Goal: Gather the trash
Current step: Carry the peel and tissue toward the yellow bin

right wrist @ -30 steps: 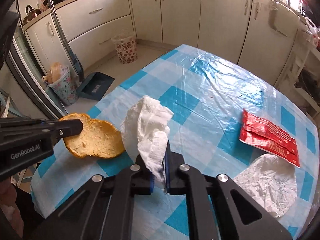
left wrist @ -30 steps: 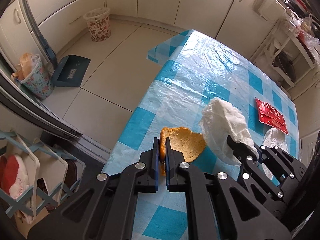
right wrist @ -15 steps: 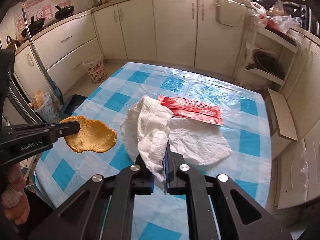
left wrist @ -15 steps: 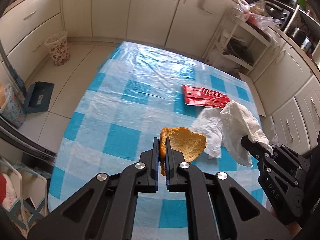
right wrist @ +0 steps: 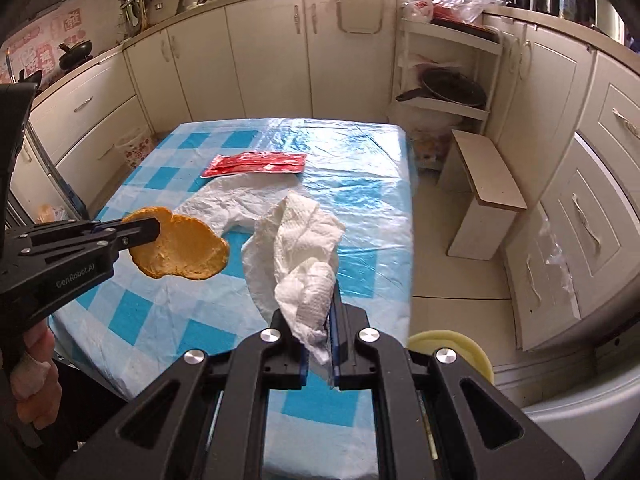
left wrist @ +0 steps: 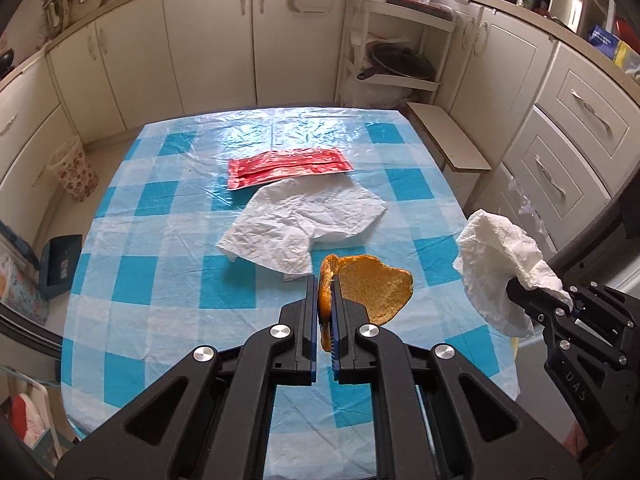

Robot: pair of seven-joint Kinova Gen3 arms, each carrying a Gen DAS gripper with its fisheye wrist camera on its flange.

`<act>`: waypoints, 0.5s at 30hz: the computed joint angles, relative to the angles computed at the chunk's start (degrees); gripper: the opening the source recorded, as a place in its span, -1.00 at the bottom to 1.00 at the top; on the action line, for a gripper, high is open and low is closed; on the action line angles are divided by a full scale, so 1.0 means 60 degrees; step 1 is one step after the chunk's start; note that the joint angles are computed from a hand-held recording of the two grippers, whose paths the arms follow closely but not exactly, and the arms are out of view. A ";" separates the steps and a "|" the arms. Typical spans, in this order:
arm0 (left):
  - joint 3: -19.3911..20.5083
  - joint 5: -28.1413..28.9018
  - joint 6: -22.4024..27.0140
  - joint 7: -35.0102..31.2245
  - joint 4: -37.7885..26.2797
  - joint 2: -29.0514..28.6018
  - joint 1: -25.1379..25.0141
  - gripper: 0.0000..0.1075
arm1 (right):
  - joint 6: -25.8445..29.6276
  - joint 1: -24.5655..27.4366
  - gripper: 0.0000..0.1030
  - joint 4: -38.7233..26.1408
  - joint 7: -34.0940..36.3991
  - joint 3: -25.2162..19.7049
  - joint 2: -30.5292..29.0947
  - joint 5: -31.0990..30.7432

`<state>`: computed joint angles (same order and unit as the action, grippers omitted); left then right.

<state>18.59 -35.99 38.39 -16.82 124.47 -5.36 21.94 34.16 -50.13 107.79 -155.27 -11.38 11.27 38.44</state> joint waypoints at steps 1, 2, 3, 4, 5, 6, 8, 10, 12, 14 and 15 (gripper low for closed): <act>0.0175 -0.0192 0.0097 0.0245 -0.0094 0.0147 0.0064 -0.90 | 0.0004 0.0025 -0.82 0.0150 -0.0067 0.0049 -0.0083 0.0050; 0.0295 -0.0406 0.0194 0.0483 -0.0196 0.0317 0.0180 -0.90 | 0.0010 0.0071 -0.82 0.0293 -0.0145 0.0079 -0.0164 0.0092; 0.0364 -0.0628 0.0295 0.0722 -0.0296 0.0496 0.0342 -0.90 | -0.0009 0.0146 -0.82 0.0429 -0.0200 0.0087 -0.0243 0.0110; 0.0381 -0.0831 0.0387 0.0927 -0.0397 0.0676 0.0536 -0.90 | -0.0021 0.0238 -0.82 0.0575 -0.0253 0.0091 -0.0339 0.0122; 0.0379 -0.1014 0.0469 0.1123 -0.0502 0.0858 0.0733 -0.90 | -0.0041 0.0336 -0.82 0.0723 -0.0300 0.0079 -0.0452 0.0138; 0.0371 -0.1186 0.0564 0.1313 -0.0624 0.1046 0.0944 -0.90 | -0.0073 0.0440 -0.82 0.0851 -0.0367 0.0067 -0.0542 0.0177; 0.0301 -0.1498 0.0694 0.1617 -0.0829 0.1372 0.1347 -0.90 | -0.0113 0.0627 -0.82 0.1099 -0.0512 0.0000 -0.0722 0.0255; 0.0192 -0.1724 0.0806 0.1838 -0.1025 0.1646 0.1733 -0.90 | -0.0125 0.0837 -0.82 0.1270 -0.0557 -0.0073 -0.0843 0.0273; 0.0048 -0.1892 0.0846 0.1983 -0.1208 0.1899 0.2085 -0.90 | -0.0130 0.1021 -0.82 0.1402 -0.0567 -0.0152 -0.0931 0.0259; -0.0116 -0.2021 0.0853 0.2080 -0.1390 0.2144 0.2414 -0.90 | -0.0123 0.1189 -0.82 0.1516 -0.0534 -0.0211 -0.0989 0.0217; -0.0206 -0.2083 0.0867 0.2148 -0.1461 0.2246 0.2580 -0.90 | -0.0129 0.1271 -0.82 0.1575 -0.0512 -0.0229 -0.1016 0.0190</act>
